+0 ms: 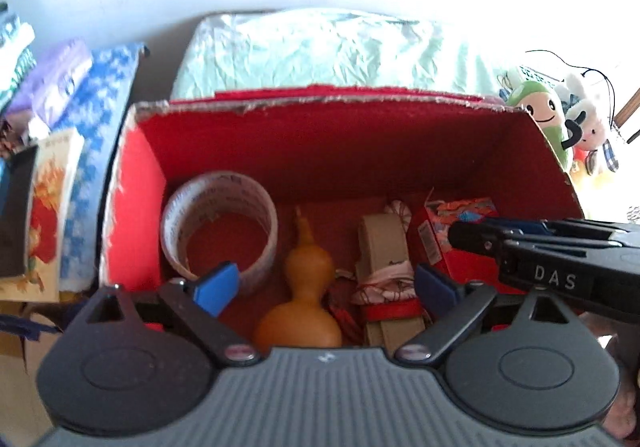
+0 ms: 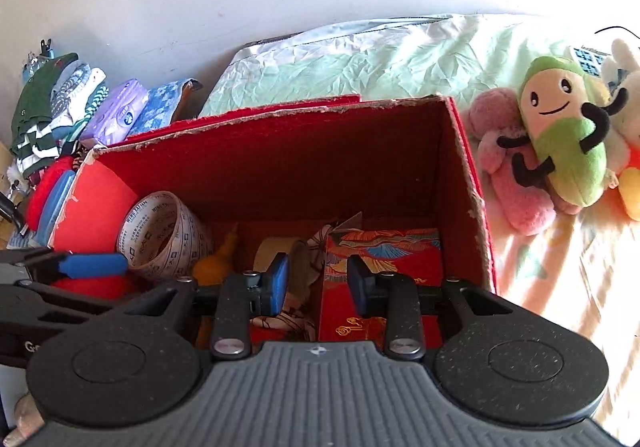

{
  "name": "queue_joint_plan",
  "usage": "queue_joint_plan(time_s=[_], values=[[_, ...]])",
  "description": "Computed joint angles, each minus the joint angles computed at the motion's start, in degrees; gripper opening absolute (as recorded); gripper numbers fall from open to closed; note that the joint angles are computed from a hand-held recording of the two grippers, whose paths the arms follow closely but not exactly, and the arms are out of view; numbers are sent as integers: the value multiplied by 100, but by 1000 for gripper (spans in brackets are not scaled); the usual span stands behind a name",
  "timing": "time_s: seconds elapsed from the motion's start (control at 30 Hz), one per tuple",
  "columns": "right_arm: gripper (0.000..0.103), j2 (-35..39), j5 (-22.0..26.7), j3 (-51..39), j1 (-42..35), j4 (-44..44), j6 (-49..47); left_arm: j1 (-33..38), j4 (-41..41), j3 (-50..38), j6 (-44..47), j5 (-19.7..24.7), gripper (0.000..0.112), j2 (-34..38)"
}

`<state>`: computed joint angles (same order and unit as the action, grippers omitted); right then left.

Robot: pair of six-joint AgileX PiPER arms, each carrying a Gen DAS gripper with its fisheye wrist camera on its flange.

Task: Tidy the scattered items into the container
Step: 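Withdraw the right tool up out of the container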

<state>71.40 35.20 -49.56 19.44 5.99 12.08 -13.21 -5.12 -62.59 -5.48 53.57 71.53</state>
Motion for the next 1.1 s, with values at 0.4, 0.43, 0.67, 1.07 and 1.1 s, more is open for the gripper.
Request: queue_joint_plan(time_s=[0.4, 0.43, 0.67, 1.07, 1.1], values=[[26, 152, 273, -6, -313, 1096, -1106, -396, 859, 23, -845, -212, 75, 150], [25, 193, 258, -34, -267, 1013, -1035, -481, 1049, 16, -990, -211, 72, 187], [25, 223, 132, -56, 93, 180, -220, -616, 1429, 10, -1341, -191, 61, 293], [25, 313, 180, -102, 47, 402, -407, -466, 1198, -150, -1232, -7, 60, 463], [25, 311, 160, -103, 113, 262, -287, -469, 1222, -137, -1295, -16, 60, 454]])
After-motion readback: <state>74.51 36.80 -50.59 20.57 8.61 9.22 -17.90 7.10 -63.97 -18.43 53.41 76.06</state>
